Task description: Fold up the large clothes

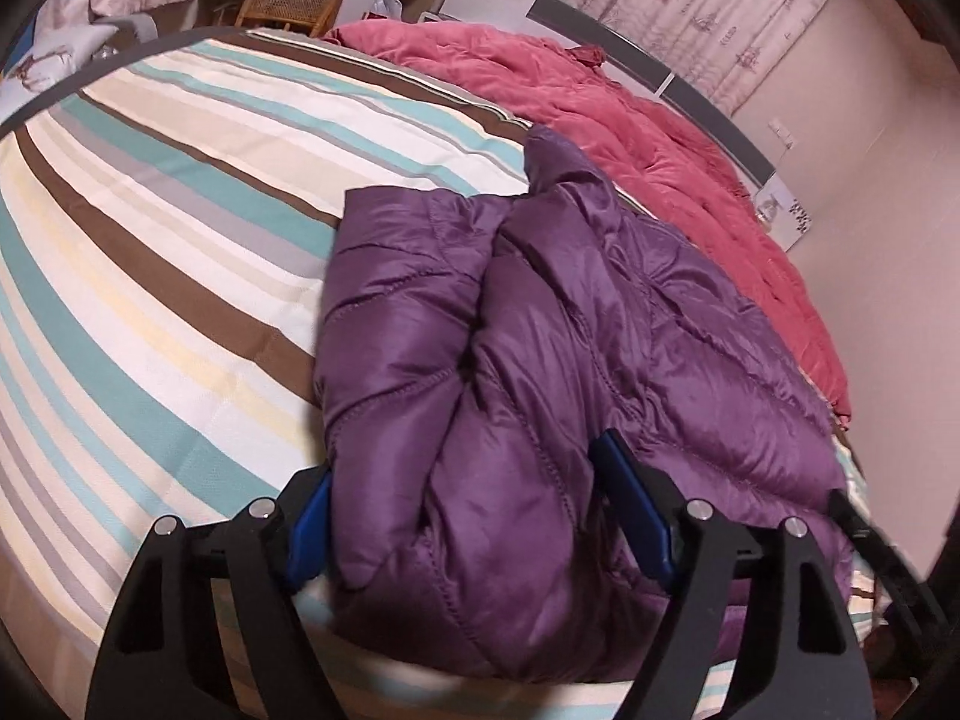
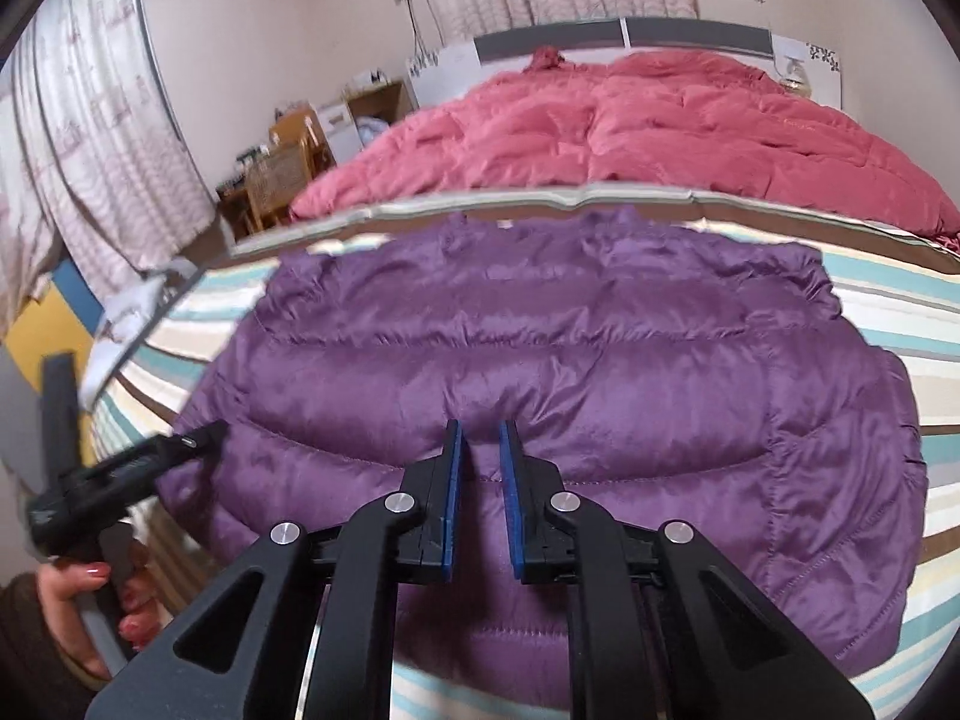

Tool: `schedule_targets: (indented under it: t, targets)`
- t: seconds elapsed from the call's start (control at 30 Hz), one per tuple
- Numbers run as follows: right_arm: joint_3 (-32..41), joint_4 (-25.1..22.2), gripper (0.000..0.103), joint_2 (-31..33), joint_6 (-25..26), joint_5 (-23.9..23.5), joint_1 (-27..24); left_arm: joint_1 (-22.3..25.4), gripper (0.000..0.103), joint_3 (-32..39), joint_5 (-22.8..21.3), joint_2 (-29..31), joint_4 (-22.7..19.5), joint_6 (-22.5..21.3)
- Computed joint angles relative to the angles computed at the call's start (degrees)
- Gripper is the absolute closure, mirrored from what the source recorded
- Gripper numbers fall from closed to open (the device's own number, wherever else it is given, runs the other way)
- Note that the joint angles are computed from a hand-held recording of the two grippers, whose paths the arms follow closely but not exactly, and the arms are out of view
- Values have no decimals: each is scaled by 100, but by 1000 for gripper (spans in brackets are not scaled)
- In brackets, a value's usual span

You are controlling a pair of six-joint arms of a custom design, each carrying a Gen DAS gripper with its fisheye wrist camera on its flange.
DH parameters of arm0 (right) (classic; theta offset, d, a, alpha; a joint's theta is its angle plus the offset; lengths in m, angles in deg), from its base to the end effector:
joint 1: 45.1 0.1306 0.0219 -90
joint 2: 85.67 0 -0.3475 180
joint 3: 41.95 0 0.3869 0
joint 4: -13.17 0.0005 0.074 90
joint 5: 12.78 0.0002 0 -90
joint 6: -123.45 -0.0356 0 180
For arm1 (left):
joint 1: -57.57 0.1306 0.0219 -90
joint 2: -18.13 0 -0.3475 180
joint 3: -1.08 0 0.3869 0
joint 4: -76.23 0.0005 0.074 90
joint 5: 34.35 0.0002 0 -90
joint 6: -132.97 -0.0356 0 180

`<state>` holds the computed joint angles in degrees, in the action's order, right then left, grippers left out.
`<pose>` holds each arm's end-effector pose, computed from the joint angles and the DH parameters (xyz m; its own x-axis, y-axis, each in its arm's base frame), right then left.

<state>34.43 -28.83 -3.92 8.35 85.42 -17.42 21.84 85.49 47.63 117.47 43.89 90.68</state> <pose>0.3843 0.1953 0.3578 -0.7488 0.0813 -0.6578 -0.0625 0.9793 0.1923 0.4297 -0.3036 0.2934 -0.7722 -0.3469 -0.5324 -0.1037 0.8954 -0.4330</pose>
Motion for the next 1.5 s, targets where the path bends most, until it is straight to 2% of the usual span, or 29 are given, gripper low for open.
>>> schedule_targets:
  t: [0.03,0.13,0.2,0.37,0.43,0.53,0.6,0.67,0.73,0.87,0.93,1.1,1.27,1.33,1.4,1.5]
  targets:
    - [35,-91,90,140,23,-94,-42,4,25,-53,75,-29,82,62]
    - [-172,190,90,207,62,-213,-116,-10,25,-115,143,-50,224,256]
    - [-203,219,90,196,3,-208,-112,-3,27,-116,185,-23,324,396]
    - [-319,321,90,118,20,-190,-85,9,37,-377,455,-148,751,1337]
    - [-364,375,90,87,-8,-171,-77,12,38,-465,552,-170,920,1610]
    - [-390,407,90,60,-42,-165,-74,44,42,-433,595,-40,1117,1624]
    - [-421,433,90,39,-57,-150,-60,102,61,-488,865,33,1399,1795]
    - [-422,433,90,34,-86,-146,-52,141,71,-555,1134,107,1706,2062]
    - [-438,433,90,10,-106,-161,-56,145,78,-510,1156,138,1709,2099]
    - [-437,454,90,7,-109,-214,-105,-12,84,-292,675,28,1504,1679]
    - [-480,509,90,-22,-171,-231,-113,-166,84,-90,337,-18,1344,1248]
    - [-523,547,90,-87,-250,-223,-125,-476,84,376,-187,-11,1206,368]
    - [-742,633,90,-504,-476,-457,-264,-736,84,885,-678,76,869,-435]
    - [-951,687,90,-904,-423,-210,-276,-783,84,1057,-772,104,752,-635]
    - [-1062,537,90,-1187,-314,181,-288,-804,84,1058,-797,25,716,-825]
    - [-1188,76,90,-1549,-404,601,-536,-958,84,1294,-1017,65,559,-1208]
